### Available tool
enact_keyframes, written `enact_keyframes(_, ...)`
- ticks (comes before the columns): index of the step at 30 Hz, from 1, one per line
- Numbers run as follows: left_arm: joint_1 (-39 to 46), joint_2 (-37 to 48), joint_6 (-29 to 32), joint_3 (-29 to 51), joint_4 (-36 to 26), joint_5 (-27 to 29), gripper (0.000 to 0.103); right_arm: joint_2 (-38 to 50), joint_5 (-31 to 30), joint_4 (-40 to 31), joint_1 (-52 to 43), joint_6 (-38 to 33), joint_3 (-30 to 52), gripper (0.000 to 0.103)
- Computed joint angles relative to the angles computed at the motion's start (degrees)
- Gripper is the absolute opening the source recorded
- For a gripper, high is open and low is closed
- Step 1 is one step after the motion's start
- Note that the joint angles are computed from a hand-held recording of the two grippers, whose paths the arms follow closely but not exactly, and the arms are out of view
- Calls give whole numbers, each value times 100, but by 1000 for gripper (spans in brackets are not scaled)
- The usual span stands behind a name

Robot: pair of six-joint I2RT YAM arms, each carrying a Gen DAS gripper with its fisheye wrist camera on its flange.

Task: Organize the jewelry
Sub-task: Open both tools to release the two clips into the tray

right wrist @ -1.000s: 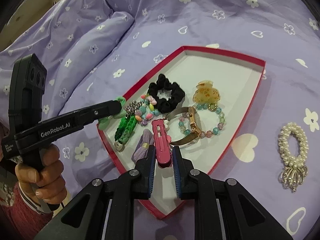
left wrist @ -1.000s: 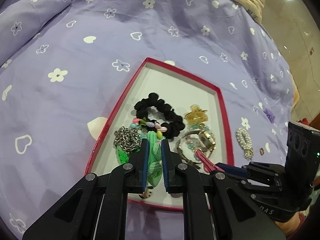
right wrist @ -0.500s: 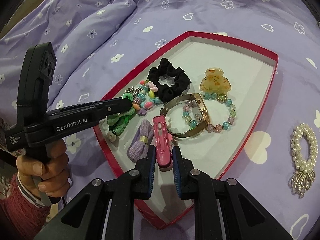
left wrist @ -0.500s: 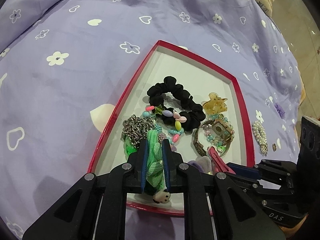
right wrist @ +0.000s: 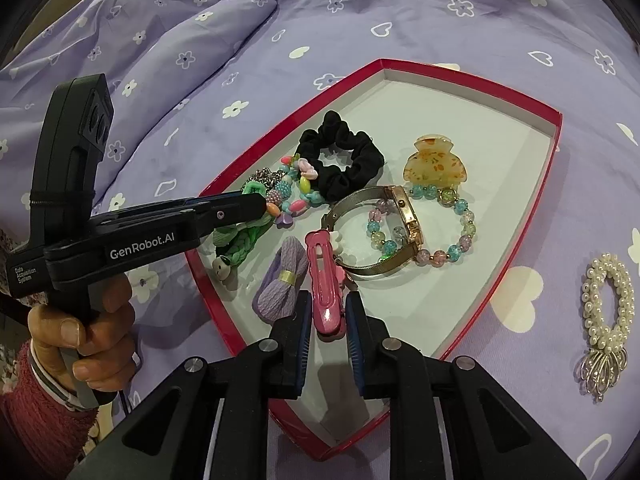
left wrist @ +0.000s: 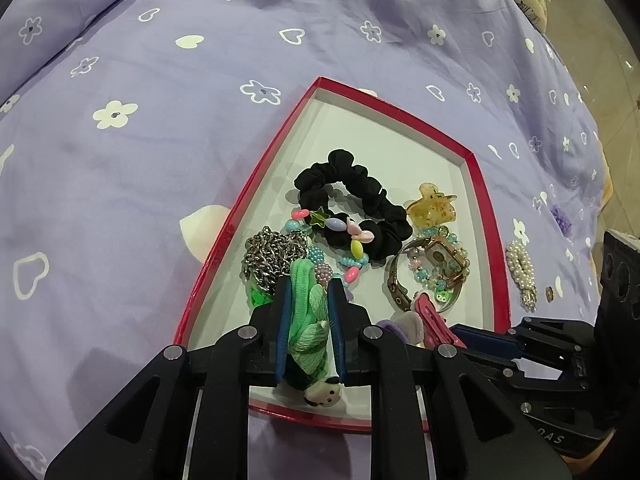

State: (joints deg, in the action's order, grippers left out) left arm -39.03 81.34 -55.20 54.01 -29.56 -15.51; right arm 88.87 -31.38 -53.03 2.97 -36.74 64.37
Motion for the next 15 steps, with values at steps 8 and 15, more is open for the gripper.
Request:
enact_keyframes(8, -18, 7, -57, 0, -31, 7, 24, -2, 26, 2, 29, -7, -10, 22)
enact_keyframes(15, -9, 8, -24, 21, -55, 20, 25, -44, 47, 53, 58, 10, -69, 24)
